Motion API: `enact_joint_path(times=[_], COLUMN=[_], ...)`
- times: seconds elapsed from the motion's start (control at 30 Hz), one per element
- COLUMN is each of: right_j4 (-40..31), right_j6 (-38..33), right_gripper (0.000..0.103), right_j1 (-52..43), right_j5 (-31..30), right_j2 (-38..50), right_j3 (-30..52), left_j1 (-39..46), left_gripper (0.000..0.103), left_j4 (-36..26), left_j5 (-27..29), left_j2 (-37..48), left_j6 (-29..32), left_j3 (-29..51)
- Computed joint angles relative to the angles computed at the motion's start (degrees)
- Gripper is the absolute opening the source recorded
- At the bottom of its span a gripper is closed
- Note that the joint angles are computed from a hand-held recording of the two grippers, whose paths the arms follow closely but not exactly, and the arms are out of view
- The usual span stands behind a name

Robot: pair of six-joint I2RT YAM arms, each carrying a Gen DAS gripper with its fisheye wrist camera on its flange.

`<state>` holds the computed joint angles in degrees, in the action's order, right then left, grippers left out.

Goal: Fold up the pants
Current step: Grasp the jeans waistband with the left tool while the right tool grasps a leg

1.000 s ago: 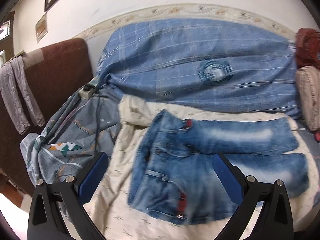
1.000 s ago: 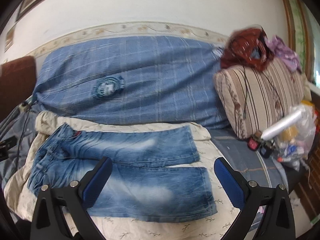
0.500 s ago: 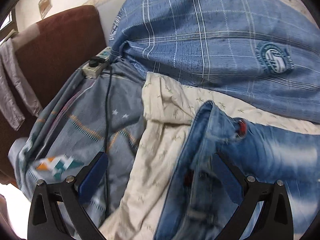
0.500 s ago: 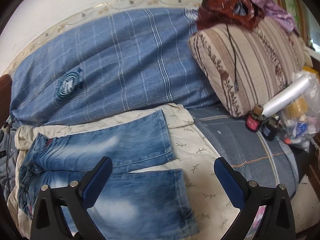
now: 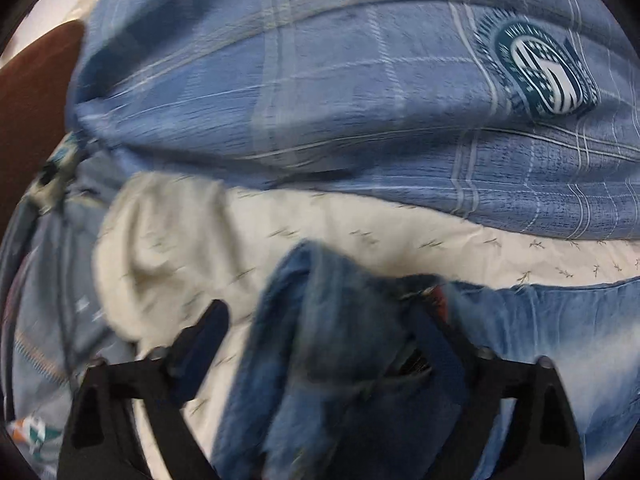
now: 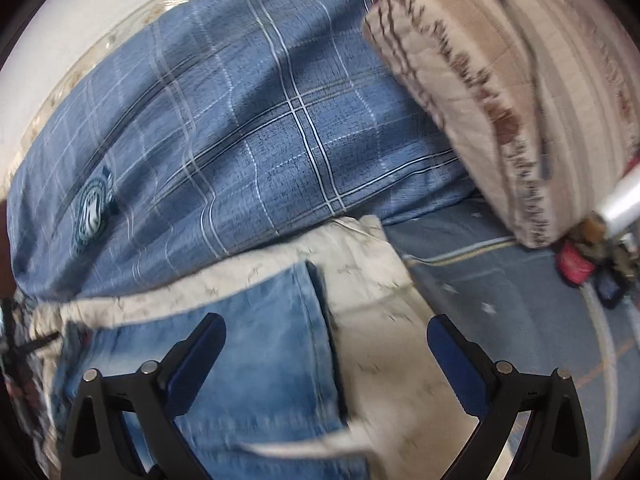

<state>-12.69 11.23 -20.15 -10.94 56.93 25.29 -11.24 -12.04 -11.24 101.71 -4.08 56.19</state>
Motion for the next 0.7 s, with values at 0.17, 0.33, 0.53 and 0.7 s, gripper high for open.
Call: enact_joint_path(times=[0.17,0.33,0.53,0.7], right_j4=[10.7,14.9,14.6,14.0], right_j6=[3.7,5.4,5.8,6.0], right_gripper=[0.090,0.079,0.053,0.028], right_j1=[1.0,3.8,6.8,9.9], right_j5=[-2.4,-0.8,1.1,4.9], right_j2=[18.4,32.0,42.9,41.1], right_j3=[6.0,12.9,19.7,18.9], left_j1=[0.2,1.9,2.9,2.9], left_gripper=[0.059,0.044,0.036,0.026], left_j4=[-0.8,0.3,1.0,-0.6], left_j5=[2.1,4.3,5.7,7.0], left_j2=[7.0,11.6,14.5,13.3], left_j6=[-0.8,-1.0,-1.6,-3.7], left_j3=[5.7,7.1,9.0,10.7])
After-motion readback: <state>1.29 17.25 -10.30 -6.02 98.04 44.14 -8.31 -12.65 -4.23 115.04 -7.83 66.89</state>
